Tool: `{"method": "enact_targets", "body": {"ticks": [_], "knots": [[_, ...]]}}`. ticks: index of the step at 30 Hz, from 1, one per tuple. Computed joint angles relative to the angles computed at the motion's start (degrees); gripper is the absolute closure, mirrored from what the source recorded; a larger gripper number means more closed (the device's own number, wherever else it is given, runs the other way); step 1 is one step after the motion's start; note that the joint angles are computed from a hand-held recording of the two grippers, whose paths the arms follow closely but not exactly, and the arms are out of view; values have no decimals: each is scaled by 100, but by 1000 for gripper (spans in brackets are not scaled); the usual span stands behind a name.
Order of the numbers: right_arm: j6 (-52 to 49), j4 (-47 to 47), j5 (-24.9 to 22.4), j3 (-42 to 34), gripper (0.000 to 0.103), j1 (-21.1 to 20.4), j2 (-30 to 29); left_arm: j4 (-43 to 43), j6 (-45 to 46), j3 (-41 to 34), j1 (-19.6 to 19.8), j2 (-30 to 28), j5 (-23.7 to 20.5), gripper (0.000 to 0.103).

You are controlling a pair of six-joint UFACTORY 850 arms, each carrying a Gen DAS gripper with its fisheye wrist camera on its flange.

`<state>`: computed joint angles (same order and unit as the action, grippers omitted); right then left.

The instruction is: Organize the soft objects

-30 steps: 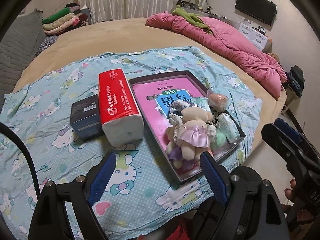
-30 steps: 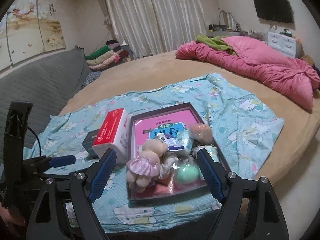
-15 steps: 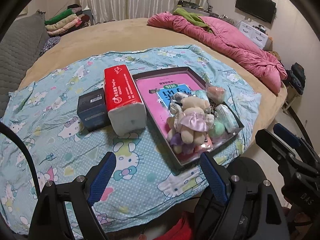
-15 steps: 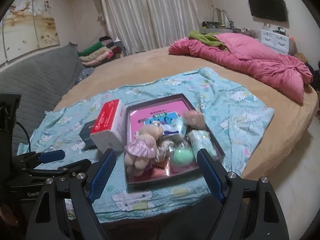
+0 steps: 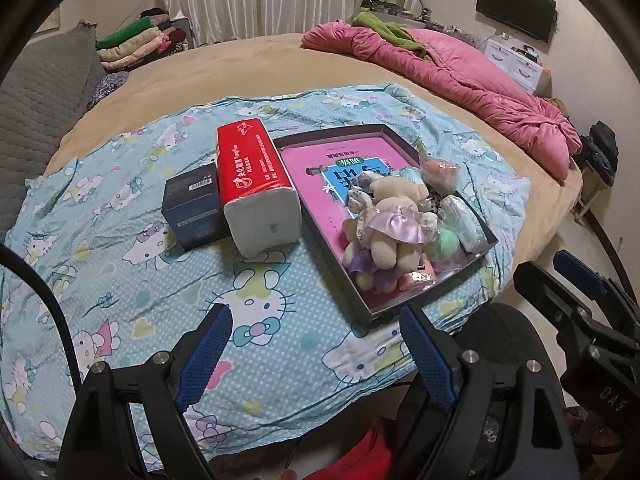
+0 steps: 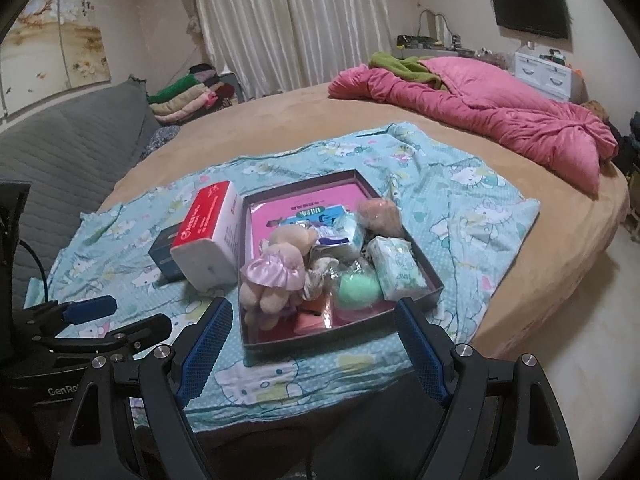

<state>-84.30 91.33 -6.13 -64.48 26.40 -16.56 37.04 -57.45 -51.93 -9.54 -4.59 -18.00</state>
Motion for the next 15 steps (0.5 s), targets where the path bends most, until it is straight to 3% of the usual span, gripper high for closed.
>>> {"method": "enact_targets", "body": {"ticks": [15], "knots": [[1173, -1198, -94, -66, 19, 41, -123, -103, 90, -18, 4, -126, -25, 18]]}}
